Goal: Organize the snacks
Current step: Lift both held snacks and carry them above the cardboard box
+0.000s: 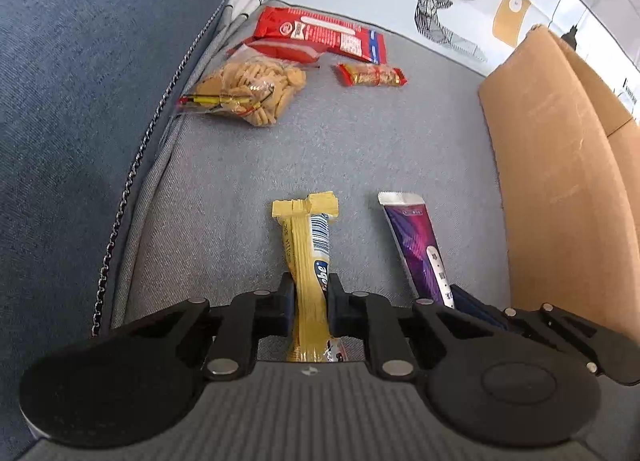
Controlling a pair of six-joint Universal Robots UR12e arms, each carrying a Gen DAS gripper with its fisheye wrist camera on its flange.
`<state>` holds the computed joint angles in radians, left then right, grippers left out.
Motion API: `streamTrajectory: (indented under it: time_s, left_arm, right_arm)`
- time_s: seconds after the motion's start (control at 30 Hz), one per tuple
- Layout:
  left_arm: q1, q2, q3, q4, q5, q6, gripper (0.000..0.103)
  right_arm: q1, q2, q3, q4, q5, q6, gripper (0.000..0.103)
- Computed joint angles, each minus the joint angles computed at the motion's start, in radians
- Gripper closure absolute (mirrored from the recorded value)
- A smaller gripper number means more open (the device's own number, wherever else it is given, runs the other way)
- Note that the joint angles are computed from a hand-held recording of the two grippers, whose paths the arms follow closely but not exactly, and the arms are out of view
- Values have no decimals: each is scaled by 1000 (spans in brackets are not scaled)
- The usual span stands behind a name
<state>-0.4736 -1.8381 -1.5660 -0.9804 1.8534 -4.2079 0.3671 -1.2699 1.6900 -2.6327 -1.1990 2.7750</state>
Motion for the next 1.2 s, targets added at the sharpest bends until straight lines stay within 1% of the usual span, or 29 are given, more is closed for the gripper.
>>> streamTrajectory:
  time_s: [0.17,0.4,0.53,0.67,0.77,0.87,0.97,1.1,1.2]
  left_arm:
    - [-6,13,-19,59,47,-30,87]
    - [-33,9,-10,117,171,-37,87]
    - [-53,5,0,149,246,-37,87]
    - [-75,-2,6,202,324,-20,87]
    - [-87,-12,14,249,362,-15,87]
    - [-100,-25,25,304,390,-2,87]
    - [-115,-47,46,360,421,40,87]
    - [-133,-89,90,440,445,132,87]
    - [-144,-125,128,494,446,202,87]
  right_arm:
    - [-6,-6,13,-62,23,21,86]
    - [-25,-25,32,-175,81,47,87]
    - [-49,-41,44,-241,137,73,87]
    - [-76,-55,55,-305,186,97,87]
    - [-101,-64,53,-344,221,128,87]
    - [-135,-70,40,-383,258,178,87]
    - [-167,-70,15,-419,271,216,87]
    - [-216,-59,-21,-459,275,237,87]
    - [-244,-40,-35,-498,238,229,87]
